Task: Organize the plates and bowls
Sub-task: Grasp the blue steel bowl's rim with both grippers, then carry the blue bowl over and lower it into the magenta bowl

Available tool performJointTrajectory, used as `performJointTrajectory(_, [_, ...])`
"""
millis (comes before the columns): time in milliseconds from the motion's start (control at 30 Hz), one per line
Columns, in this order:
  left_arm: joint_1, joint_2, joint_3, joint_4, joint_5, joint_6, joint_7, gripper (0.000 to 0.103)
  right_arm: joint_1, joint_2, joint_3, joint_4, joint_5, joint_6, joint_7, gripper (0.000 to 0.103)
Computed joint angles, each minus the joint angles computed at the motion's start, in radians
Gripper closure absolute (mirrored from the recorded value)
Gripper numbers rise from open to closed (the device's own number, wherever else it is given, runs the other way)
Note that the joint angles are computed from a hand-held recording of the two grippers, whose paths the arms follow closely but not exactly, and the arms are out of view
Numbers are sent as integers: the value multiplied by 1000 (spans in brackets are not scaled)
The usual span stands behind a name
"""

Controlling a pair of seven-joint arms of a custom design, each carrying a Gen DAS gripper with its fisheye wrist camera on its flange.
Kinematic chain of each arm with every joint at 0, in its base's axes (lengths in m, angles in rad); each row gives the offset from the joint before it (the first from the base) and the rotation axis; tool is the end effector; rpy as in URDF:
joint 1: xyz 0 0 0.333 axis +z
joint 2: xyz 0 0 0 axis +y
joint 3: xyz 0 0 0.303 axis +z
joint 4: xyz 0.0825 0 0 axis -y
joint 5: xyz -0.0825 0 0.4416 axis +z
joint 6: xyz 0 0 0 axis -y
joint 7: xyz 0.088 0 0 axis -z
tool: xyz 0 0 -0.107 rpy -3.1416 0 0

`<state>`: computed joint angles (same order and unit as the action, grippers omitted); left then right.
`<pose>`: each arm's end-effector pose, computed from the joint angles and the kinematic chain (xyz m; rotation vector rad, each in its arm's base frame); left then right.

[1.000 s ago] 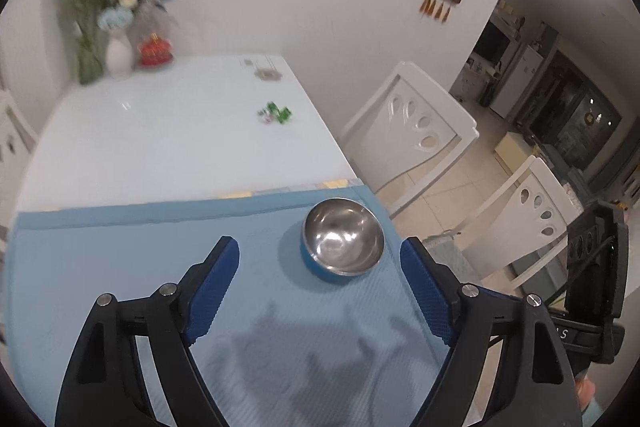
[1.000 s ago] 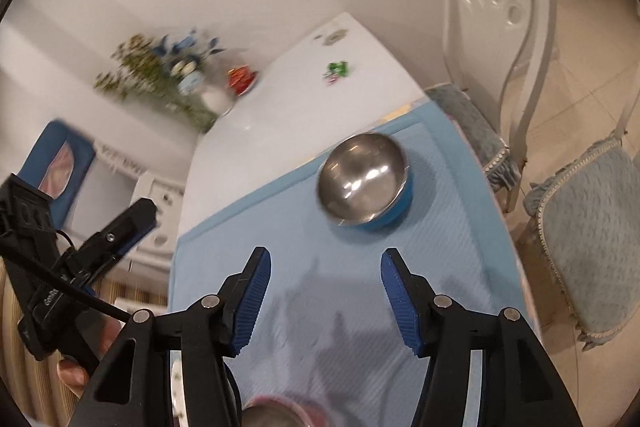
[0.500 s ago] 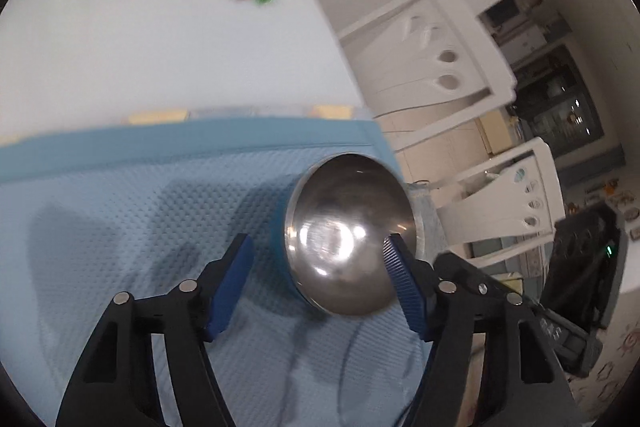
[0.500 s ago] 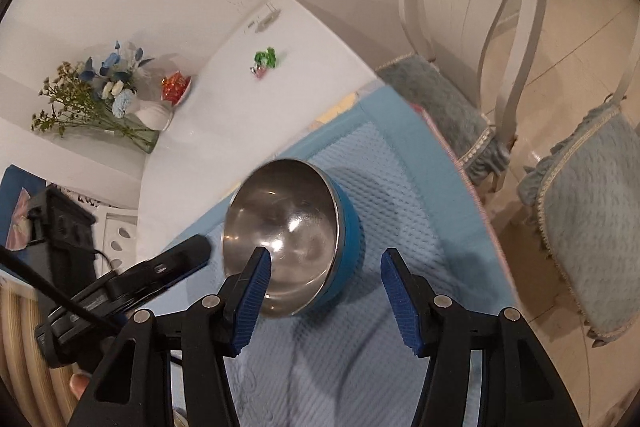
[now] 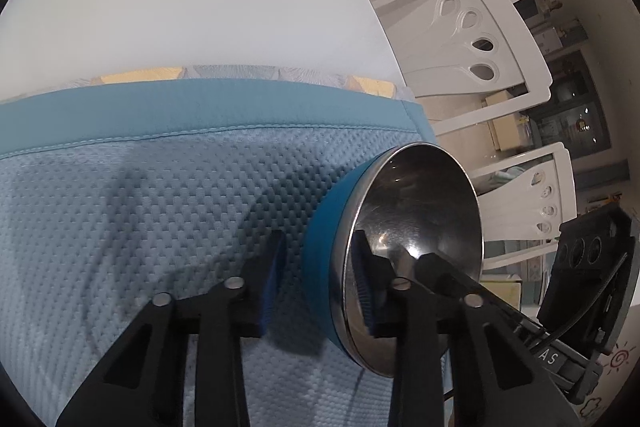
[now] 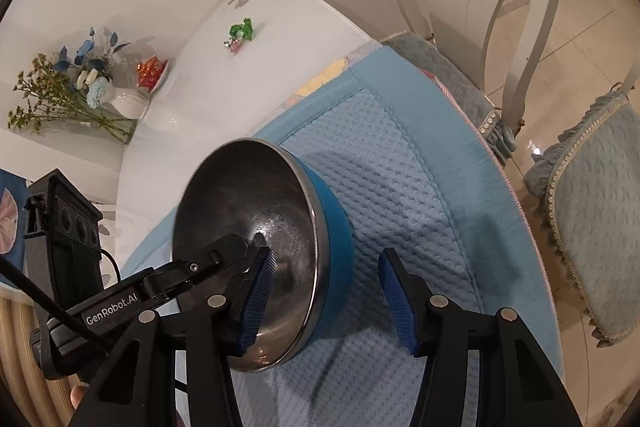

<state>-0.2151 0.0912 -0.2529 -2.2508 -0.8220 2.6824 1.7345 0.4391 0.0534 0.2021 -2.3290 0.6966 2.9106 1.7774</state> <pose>0.5419 -0.2482 0.3011 2.0515 -1.9304 0.7912 0.4898 0.3167 0.3100 -1.6070 1.9816 0.1868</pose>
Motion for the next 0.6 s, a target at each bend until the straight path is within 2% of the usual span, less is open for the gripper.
performJointTrajectory(67, [-1, -4, -6, -11, -38, 37, 31, 87, 2, 11, -1, 4, -28, 2, 16, 59])
performJointTrajectory(133, [1, -7, -5, -15, -59, 35, 47, 88, 4, 19, -3, 4, -75, 6, 56, 66])
performJointTrajectory(167, [2, -8, -5, -15, -73, 31, 56, 88, 2, 23, -1, 5, -89, 6, 65, 73])
performJointTrajectory(233, [1, -9, -3, -16, -74, 29, 62, 88, -8, 28, 14, 5, -56, 20, 30, 83])
performJointTrajectory(333, [-7, -15, -1, -20, -30, 34, 34, 88, -5, 22, 11, -6, -101, 26, 85, 85])
performJointTrajectory(433, [-15, -36, 0, -34, 1, 40, 10, 88, -2, -9, 12, -23, -92, -3, 120, 85])
performJointTrajectory(600, [-35, -124, 6, -90, 45, 45, -34, 88, 38, -84, -6, -67, -157, -10, 212, 85])
